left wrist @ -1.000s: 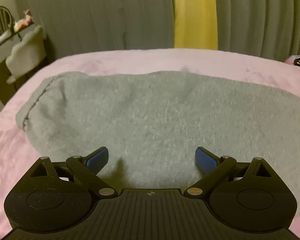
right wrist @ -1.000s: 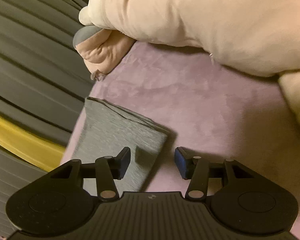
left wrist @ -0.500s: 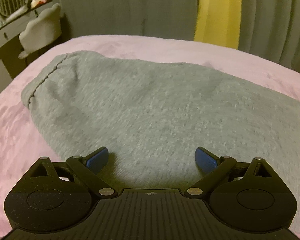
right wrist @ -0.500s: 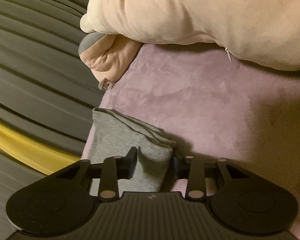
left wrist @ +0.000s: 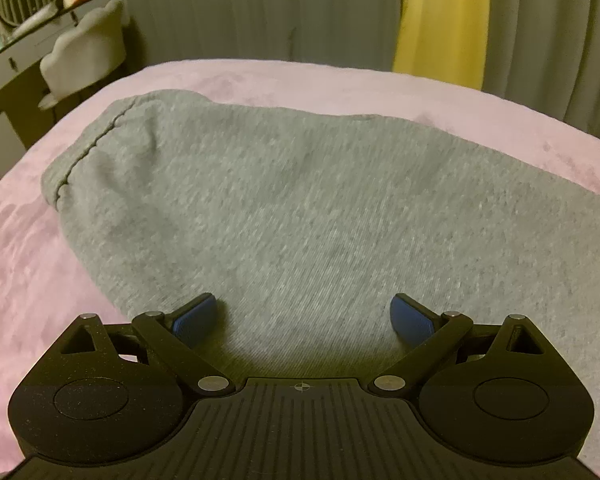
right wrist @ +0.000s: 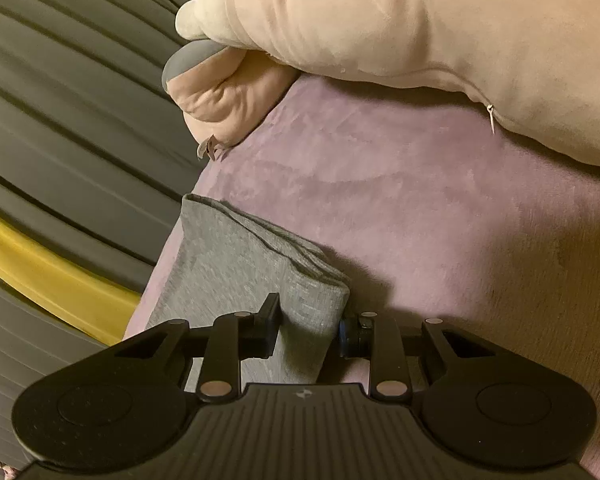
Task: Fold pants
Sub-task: 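Grasp the folded leg hem with the right gripper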
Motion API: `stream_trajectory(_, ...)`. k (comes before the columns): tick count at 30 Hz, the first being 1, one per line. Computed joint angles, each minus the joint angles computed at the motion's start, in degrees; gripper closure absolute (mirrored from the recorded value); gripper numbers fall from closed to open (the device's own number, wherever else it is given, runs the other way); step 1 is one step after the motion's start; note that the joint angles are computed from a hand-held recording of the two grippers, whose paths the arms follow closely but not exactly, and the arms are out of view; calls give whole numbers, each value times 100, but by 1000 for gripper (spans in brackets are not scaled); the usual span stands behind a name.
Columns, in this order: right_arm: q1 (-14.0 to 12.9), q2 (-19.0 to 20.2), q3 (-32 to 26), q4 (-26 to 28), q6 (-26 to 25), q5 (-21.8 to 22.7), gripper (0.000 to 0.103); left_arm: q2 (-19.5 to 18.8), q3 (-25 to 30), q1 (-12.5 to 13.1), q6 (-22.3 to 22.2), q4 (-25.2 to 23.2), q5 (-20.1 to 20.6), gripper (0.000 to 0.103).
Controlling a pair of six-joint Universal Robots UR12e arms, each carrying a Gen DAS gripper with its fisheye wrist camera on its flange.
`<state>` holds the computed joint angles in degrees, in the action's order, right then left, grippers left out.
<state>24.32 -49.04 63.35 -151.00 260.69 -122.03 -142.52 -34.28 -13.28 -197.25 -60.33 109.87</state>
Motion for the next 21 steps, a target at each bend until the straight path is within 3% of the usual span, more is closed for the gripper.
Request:
stream_trajectory(12, 41, 114, -462, 928, 150, -125, 74, 13, -16, 23, -28, -10, -125, 5)
stream_trajectory(16, 46, 143, -546, 998, 102, -111, 62, 24, -34, 31, -25, -5, -172, 5)
stream_trajectory(21, 43, 186, -647, 1138, 77, -131, 60, 21, -23, 38, -43, -30, -215, 4)
